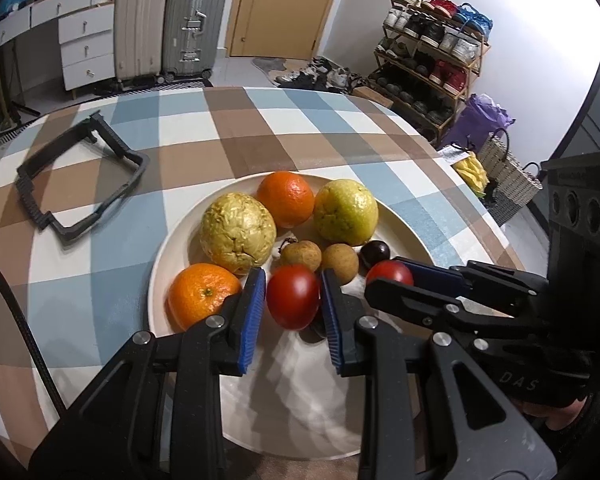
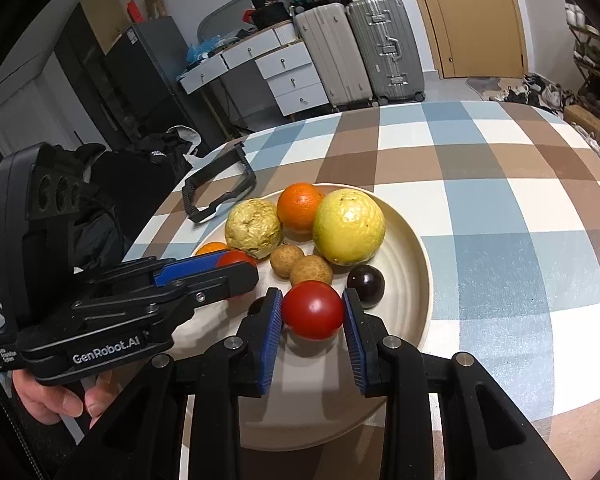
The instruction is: Organize fruits
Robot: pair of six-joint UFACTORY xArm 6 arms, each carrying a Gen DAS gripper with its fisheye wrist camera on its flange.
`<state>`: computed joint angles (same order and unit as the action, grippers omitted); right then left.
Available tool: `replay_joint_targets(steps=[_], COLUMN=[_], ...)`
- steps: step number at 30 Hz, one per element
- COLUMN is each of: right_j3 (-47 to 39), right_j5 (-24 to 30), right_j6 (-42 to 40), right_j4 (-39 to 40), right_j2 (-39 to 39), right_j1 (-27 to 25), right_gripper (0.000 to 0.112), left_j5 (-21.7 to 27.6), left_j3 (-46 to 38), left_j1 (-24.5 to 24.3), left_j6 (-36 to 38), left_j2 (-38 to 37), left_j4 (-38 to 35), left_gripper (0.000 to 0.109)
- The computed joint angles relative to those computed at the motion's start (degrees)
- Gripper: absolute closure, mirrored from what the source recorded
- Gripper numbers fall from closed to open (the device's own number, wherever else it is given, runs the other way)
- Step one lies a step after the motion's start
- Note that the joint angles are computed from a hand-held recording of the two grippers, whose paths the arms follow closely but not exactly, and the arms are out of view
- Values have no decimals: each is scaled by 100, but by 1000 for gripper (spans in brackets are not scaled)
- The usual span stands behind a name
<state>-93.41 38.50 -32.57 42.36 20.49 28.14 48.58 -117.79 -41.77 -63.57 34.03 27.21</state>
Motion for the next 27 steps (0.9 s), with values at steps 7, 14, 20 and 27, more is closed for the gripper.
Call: replay_joint_targets(steps=[7,14,20,27], right_j3=[120,776,1550,2272], right_j5=[-123,-569,-1045,-1346], right_j6=[-323,-651,-1194,-1422], right_j4=[468,777,1422,1720], right_j2=[-110,-775,-1618,-2535], right_j1=[-7,39,31,54], right_gripper=[60,52,28,17], left_j5=[309,1366,2187,3219], left_j3=[-46,-401,-723,-1520], left_j1=[-129,-674,-1204,-1899], left_j6=[-297,-919,-1230,-1157], left_j2=[-161,-388,-536,-364], left_j4=[310,1517,2205,2810], left_gripper=[81,44,26,11])
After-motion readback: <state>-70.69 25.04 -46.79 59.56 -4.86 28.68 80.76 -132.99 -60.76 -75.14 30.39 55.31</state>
